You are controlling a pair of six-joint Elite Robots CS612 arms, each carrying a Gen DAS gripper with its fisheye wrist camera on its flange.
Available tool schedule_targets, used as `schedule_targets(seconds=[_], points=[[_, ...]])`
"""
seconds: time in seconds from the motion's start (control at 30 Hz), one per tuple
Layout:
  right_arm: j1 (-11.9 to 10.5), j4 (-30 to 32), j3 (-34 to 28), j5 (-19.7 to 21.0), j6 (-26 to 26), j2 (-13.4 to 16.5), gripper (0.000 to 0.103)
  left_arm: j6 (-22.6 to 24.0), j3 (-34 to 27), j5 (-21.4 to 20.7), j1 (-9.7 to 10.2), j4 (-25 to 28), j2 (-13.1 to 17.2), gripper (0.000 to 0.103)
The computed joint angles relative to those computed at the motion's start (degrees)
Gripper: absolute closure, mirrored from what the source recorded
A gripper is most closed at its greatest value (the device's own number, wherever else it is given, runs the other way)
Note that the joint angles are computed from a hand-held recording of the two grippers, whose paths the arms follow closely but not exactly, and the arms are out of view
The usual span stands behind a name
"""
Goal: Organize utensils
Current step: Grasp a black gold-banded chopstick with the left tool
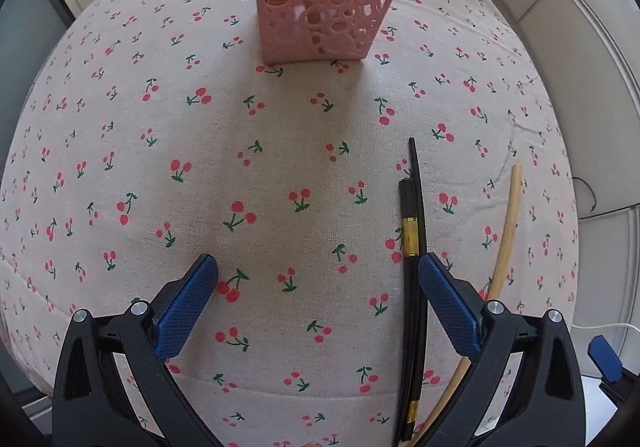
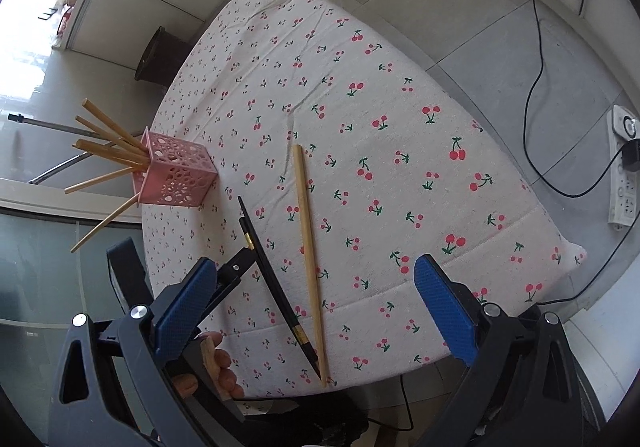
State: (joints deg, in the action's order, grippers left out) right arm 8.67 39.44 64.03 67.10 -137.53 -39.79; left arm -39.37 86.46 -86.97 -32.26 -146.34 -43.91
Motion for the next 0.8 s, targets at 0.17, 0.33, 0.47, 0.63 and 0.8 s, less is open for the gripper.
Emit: schedule_targets(seconds=[0.17,0.33,0.47,0.63,0.8], points=[[0.0,0.5,-0.4,-0.3,-0.1,0.3,0.007,0.6,-1.0,1.6,-0.54,1.4,0.5,0.006],[0.2,1.5,-0.9,0.4,-0.5,0.7,0.007,2.2,-2.6,2.7,-1.11,0.7,1.9,0.006],[0.4,2.5,-1.7,2.0,-0.5,1.3,0.007,3.6,-1.5,2.0,-1.09,-0.9,1.4,0.012],[0.9,4.5,-4.4,1.2,-0.3,3.1,0.007,8.8,0.3,4.2,-1.97,-2.2,0.3,0.04],[1.9,6.8,-6.9,2.5,-2.8,4.5,0.007,6.9,0.4,1.1,-1.07,-2.0,-0.1,0.055]])
